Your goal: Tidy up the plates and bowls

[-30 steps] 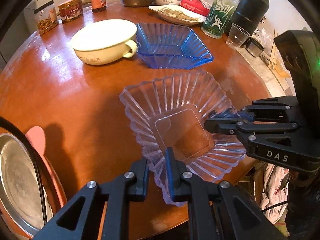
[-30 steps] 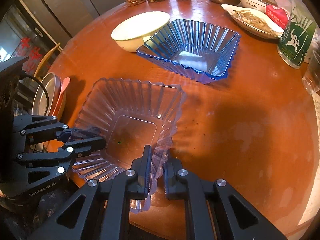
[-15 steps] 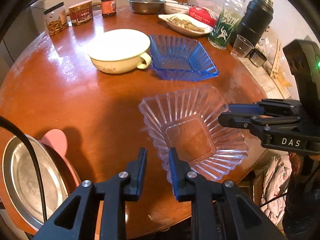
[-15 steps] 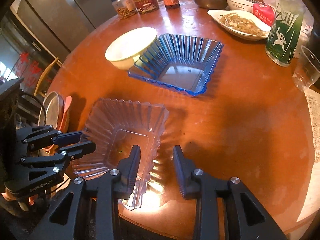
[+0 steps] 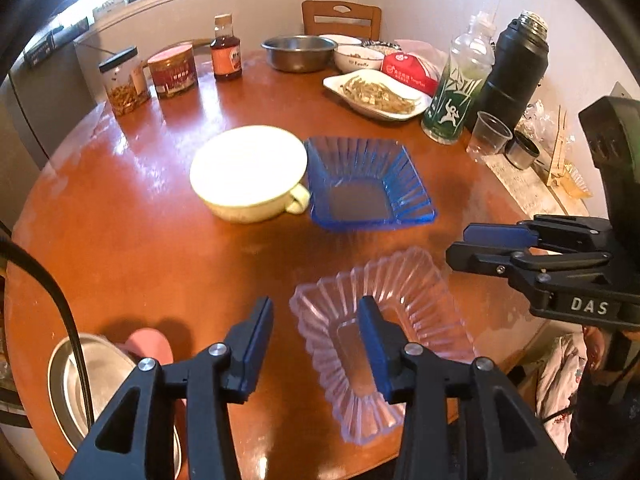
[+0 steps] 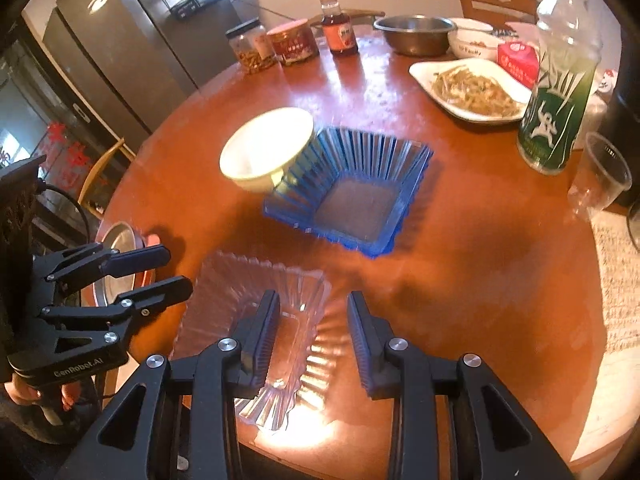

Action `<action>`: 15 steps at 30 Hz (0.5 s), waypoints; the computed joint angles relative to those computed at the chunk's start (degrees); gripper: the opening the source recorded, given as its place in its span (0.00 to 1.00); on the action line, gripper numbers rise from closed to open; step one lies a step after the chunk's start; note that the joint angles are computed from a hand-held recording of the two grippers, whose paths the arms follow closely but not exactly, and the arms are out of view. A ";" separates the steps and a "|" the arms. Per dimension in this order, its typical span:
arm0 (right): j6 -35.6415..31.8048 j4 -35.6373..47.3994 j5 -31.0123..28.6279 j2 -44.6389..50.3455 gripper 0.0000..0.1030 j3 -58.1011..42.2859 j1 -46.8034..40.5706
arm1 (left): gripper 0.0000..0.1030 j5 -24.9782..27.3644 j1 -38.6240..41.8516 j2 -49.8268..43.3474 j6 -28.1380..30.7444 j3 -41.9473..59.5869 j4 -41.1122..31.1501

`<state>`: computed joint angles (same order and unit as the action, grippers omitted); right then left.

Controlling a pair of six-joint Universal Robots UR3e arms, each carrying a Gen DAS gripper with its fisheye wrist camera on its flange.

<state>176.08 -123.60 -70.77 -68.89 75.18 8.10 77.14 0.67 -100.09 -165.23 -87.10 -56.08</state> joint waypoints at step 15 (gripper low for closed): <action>1.17 4.63 -0.22 8.52 0.47 -14.11 -3.65 | 0.45 1.31 -1.57 -17.69 -6.71 24.28 -7.76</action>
